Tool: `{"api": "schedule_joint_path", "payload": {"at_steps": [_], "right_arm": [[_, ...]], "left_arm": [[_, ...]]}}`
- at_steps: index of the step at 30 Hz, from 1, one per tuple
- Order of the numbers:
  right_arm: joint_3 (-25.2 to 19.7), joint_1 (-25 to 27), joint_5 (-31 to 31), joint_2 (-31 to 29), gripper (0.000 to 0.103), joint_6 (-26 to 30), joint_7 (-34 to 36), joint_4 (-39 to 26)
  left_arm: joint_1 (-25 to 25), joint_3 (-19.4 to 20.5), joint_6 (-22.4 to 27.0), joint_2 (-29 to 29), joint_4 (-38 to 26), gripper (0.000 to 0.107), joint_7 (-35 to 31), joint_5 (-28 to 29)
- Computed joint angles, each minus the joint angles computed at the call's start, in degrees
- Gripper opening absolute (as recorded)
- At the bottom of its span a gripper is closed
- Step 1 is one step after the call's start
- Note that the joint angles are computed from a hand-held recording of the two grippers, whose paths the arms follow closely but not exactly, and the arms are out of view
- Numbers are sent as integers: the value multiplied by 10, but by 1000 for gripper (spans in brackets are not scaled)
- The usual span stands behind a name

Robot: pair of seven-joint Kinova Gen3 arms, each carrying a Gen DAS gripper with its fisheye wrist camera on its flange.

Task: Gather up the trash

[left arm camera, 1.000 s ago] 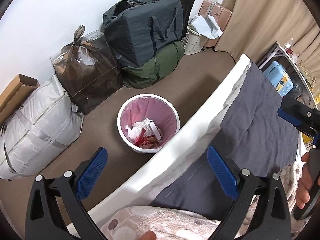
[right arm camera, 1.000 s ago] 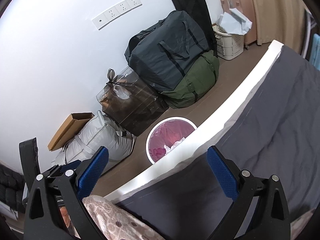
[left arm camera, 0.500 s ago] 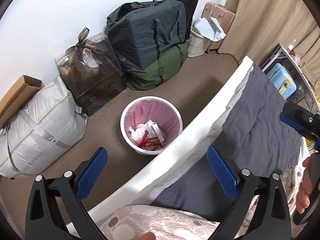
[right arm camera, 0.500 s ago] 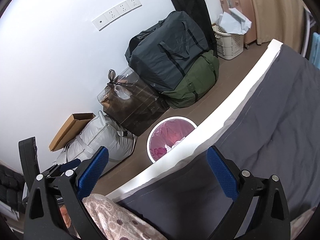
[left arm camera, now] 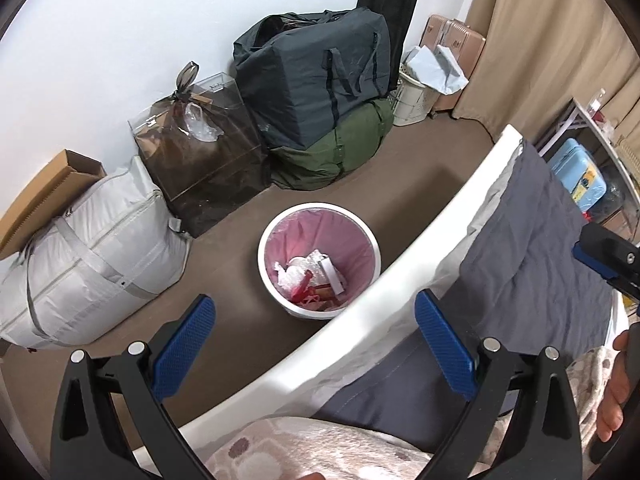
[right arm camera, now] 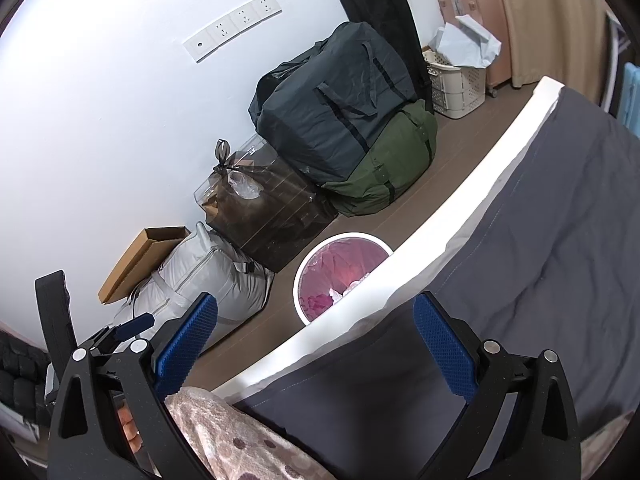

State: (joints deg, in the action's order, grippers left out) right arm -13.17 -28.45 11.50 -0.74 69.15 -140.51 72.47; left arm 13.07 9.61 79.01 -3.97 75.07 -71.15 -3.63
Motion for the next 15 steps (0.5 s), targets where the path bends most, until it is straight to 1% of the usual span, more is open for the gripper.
{"api": "schedule_joint_path", "payload": {"at_steps": [9, 15], "right_arm": [[0, -1, -1, 0, 96, 1, -2, 1], [-1, -1, 0, 0, 96, 0, -5, 2]], "left_arm": [[8, 7, 7, 5, -5, 98, 5, -21], [11, 7, 6, 5, -4, 98, 2, -24]]}}
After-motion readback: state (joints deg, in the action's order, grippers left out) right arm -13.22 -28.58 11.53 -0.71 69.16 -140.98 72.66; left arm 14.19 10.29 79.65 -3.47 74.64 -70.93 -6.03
